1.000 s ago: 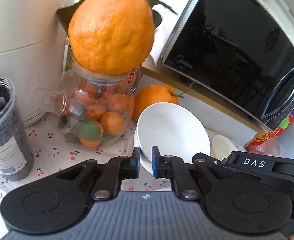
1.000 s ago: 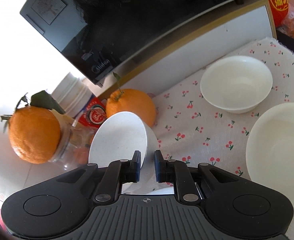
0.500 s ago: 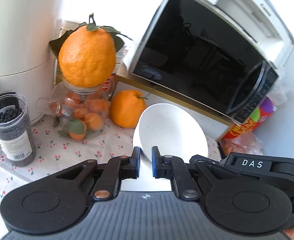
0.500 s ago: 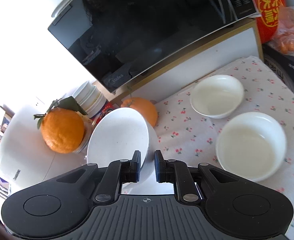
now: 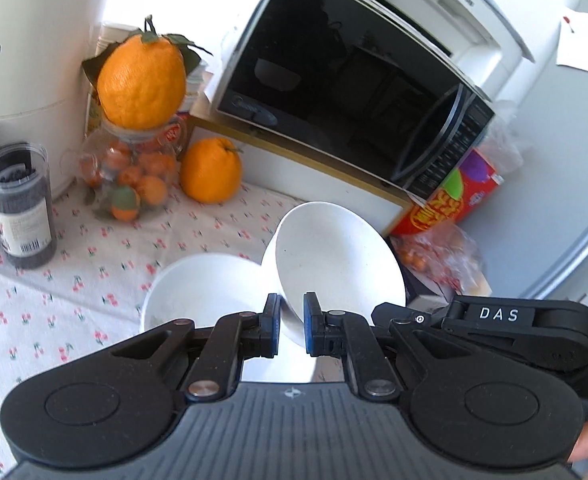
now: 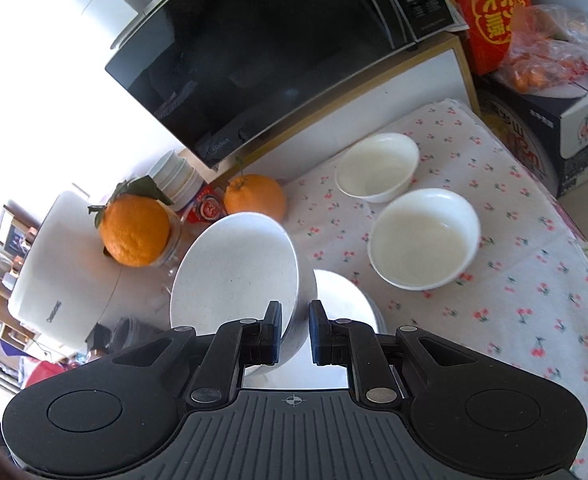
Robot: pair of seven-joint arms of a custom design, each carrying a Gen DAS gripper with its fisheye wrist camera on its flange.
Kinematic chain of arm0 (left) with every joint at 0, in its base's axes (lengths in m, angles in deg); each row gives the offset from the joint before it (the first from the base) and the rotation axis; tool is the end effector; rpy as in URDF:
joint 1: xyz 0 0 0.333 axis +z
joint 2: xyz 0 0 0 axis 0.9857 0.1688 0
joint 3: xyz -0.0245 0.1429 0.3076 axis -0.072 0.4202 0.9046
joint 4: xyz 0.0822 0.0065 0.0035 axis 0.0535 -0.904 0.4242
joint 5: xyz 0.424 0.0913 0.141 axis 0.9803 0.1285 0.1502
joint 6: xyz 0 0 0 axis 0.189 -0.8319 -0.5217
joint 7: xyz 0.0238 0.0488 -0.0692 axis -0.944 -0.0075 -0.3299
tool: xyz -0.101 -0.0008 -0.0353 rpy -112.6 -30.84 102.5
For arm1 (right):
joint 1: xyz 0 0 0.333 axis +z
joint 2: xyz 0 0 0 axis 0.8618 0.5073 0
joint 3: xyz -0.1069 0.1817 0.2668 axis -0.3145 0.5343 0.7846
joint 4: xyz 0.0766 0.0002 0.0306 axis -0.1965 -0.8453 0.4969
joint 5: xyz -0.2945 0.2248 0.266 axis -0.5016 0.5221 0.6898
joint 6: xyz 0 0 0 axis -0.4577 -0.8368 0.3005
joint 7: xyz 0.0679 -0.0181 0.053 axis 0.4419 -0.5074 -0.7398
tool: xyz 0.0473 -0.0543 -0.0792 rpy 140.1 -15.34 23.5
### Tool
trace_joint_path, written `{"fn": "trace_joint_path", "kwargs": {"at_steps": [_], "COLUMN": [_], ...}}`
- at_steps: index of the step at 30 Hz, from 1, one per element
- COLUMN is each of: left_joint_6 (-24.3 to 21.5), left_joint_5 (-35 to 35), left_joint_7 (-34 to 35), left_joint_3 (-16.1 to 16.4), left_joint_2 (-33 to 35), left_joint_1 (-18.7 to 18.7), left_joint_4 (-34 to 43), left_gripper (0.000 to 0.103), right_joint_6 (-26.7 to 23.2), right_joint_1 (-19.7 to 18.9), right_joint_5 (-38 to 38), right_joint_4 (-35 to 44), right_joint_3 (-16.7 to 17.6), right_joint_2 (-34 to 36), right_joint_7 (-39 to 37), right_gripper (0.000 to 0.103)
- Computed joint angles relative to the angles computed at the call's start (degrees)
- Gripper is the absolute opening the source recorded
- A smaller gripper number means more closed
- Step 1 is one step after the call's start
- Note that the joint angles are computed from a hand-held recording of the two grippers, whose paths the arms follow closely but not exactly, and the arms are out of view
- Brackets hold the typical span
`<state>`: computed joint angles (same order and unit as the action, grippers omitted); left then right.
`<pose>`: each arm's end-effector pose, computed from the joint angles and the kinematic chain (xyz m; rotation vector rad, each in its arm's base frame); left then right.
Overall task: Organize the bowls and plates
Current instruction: 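Carry the white bowl with both grippers and lower it beside the plate stack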
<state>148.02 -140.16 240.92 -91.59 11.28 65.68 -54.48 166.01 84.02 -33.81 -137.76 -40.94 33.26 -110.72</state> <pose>0.5076 -0.1547 0.4359 -1.7023 2.0823 -1.4006 0.4611 0.3972 0.4792 -1.0158 2.0406 -0.1833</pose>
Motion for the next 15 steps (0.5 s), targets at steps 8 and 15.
{"fn": "trace_joint_path", "kwargs": {"at_steps": [8,15], "left_joint_6": [-8.90,-13.33], "left_joint_5": [-1.07,0.57], "left_joint_7": [-0.78,0.40], "left_joint_3": [1.10,-0.03], "left_joint_2": [0.13,1.26], "left_joint_1": [0.75,0.86], "left_joint_4": [-1.97,-2.06], "left_gripper": [0.010,0.010], "right_joint_6": [3.70,2.03], "right_joint_1": [0.20,0.05], "right_joint_5": [7.96,18.23], "right_joint_4": [-7.72,-12.32], "right_joint_3": [-0.30,0.10], "right_joint_2": [-3.46,-6.34], "right_joint_7": [-3.11,-13.26], "right_gripper": [0.015,0.015]}}
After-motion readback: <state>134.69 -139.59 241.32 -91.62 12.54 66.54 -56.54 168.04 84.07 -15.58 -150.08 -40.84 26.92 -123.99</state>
